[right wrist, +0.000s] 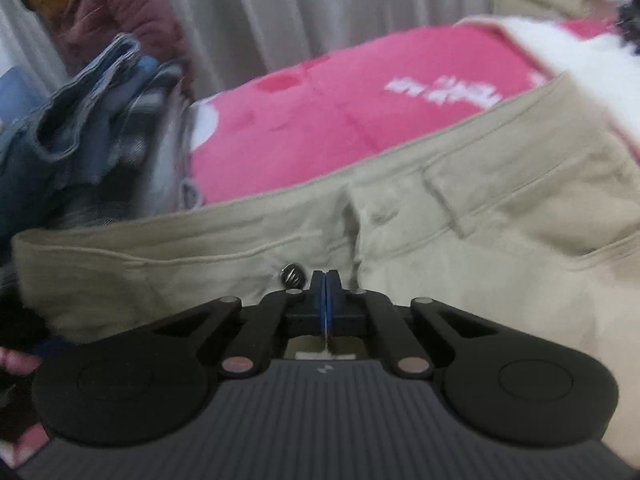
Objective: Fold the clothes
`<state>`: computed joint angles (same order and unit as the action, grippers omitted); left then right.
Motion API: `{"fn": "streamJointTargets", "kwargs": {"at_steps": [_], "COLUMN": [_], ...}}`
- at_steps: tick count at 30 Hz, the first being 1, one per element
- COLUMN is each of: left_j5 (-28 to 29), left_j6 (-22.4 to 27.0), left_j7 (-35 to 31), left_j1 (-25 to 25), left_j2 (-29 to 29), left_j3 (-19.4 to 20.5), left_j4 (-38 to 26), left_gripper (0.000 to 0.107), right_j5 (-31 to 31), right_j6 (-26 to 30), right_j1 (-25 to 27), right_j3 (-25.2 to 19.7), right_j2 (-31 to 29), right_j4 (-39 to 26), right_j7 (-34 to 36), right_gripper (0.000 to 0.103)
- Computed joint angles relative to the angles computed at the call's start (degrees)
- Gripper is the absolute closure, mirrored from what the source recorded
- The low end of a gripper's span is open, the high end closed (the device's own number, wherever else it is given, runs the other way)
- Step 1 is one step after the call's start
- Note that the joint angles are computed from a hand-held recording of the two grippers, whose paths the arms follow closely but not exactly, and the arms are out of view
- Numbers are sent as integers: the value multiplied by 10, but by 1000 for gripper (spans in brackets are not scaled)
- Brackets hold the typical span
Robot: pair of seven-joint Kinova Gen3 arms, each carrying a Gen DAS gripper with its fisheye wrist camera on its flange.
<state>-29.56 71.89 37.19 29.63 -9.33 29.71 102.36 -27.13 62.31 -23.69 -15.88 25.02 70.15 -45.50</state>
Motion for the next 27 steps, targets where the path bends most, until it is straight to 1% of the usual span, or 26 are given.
{"fn": "streamJointTargets", "kwargs": {"at_steps": [2, 3, 4, 6, 7, 9, 10, 12, 13, 14, 17, 18, 20, 21, 22, 23, 24, 25, 26, 27], "left_j5": [3, 6, 8, 12, 13, 12, 11, 7, 5, 1, -18, -27, -44, -51, -61, -70, -74, -80, -85, -90], "left_j6": [-1, -1, -3, -5, -3, 7, 14, 27, 35, 44, 77, 93, 125, 145, 167, 190, 213, 237, 260, 283], "left_j7": [-13, -15, -15, -15, -18, -27, -34, -47, -52, -56, -62, -63, -66, -69, -75, -80, -83, -85, -91, -99], "left_j1": [-2, -2, -3, -5, -5, -4, -2, 4, 9, 14, 36, 47, 69, 81, 84, 98, 122, 141, 150, 163], "left_j2": [4, 5, 4, 1, 1, 6, 10, 20, 25, 33, 62, 77, 107, 124, 146, 167, 184, 200, 216, 231], "left_j3": [-7, -11, -13, -17, -16, -12, -11, -11, -12, -12, -16, -16, -18, -20, -13, -16, -29, -38, -41, -51], "left_j4": [-1, 0, 2, 3, 1, -9, -16, -30, -38, -47, -81, -96, -128, -150, -177, -203, -229, -253, -278, -303], "left_gripper": [70, 71, 72, 72, 72, 72, 71, 69, 68, 68, 66, 65, 63, 62, 62, 62, 62, 62, 62, 62], "right_j5": [-12, -12, -17, -53, -76, -106, -107, -84, -61, -38, 32, 55, 102, 125, 149, 169, 181, 185, 192, 203], "right_j6": [-37, -47, -56, -64, -56, -23, 0, 47, 70, 94, 162, 174, 189, 184, 173, 163, 155, 147, 141, 130], "right_j1": [2, 3, 5, 37, 58, 108, 135, 188, 206, 213, 252, 264, 282, 279, 279, 289, 307, 334, 360, 387], "right_j3": [1, 0, 3, -5, -4, -2, 2, 8, 24, 49, 129, 155, 209, 235, 251, 256, 251, 235, 215, 190], "right_j2": [-12, -19, -31, -59, -75, -105, -121, -150, -162, -172, -194, -197, -195, -197, -201, -204, -203, -202, -199, -198], "right_j4": [32, 40, 49, 72, 81, 91, 93, 92, 89, 85, 60, 54, 36, 35, 39, 43, 47, 53, 57, 64], "right_j7": [-9, -19, -21, -3, 3, -2, -16, -62, -86, -109, -176, -189, -208, -210, -203, -187, -164, -141, -117, -94], "right_gripper": [101, 101, 98, 96, 94, 83, 75, 72, 69, 62, 58, 58, 53, 51, 49, 46, 45, 41, 39, 39]}}
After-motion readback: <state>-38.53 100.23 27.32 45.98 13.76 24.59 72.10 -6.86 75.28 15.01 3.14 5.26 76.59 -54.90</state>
